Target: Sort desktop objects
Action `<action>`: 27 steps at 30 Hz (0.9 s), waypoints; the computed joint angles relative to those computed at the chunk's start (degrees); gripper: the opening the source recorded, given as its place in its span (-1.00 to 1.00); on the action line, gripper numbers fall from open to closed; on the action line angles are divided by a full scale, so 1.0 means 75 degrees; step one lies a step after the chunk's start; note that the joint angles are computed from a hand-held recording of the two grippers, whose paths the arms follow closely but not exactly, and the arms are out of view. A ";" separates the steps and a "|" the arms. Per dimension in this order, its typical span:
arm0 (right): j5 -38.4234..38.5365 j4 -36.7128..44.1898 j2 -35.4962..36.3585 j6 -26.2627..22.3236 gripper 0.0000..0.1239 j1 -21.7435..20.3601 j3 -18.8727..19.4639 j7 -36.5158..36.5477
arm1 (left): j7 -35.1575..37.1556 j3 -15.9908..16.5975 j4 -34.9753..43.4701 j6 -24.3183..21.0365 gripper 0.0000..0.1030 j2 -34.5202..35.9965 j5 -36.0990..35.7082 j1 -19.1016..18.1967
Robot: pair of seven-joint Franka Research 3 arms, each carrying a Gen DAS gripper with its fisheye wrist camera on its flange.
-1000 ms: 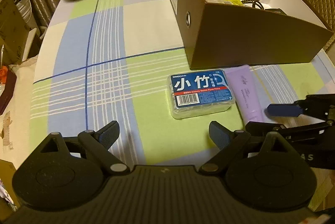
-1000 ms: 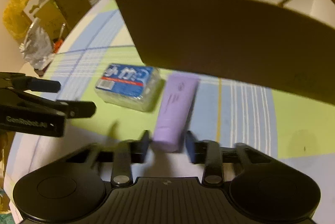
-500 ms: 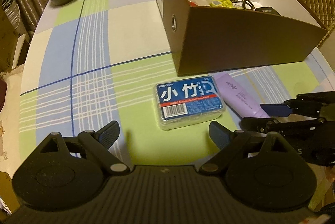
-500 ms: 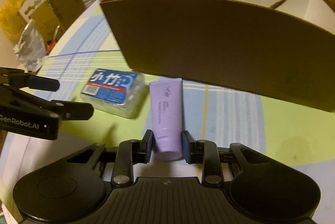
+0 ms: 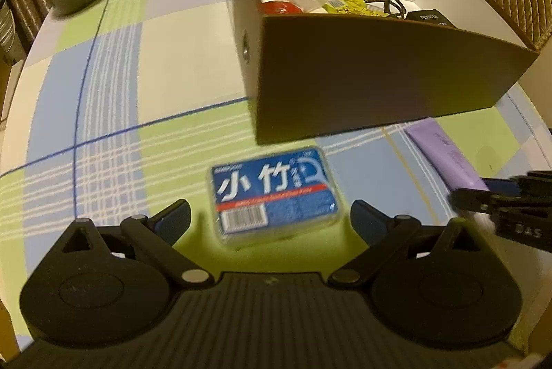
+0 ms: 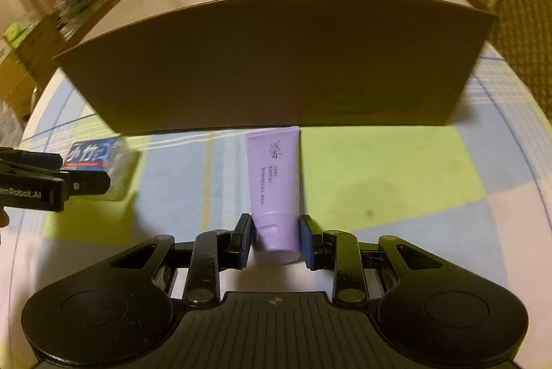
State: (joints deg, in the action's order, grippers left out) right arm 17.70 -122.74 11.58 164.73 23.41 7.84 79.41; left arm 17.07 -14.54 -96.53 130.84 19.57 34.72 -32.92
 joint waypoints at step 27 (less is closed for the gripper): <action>0.0067 -0.0167 -0.0081 0.0317 -0.29 -0.0246 -0.0106 -0.0158 | 0.1066 0.0048 0.0954 -0.0112 0.68 0.0928 0.0014 -0.0446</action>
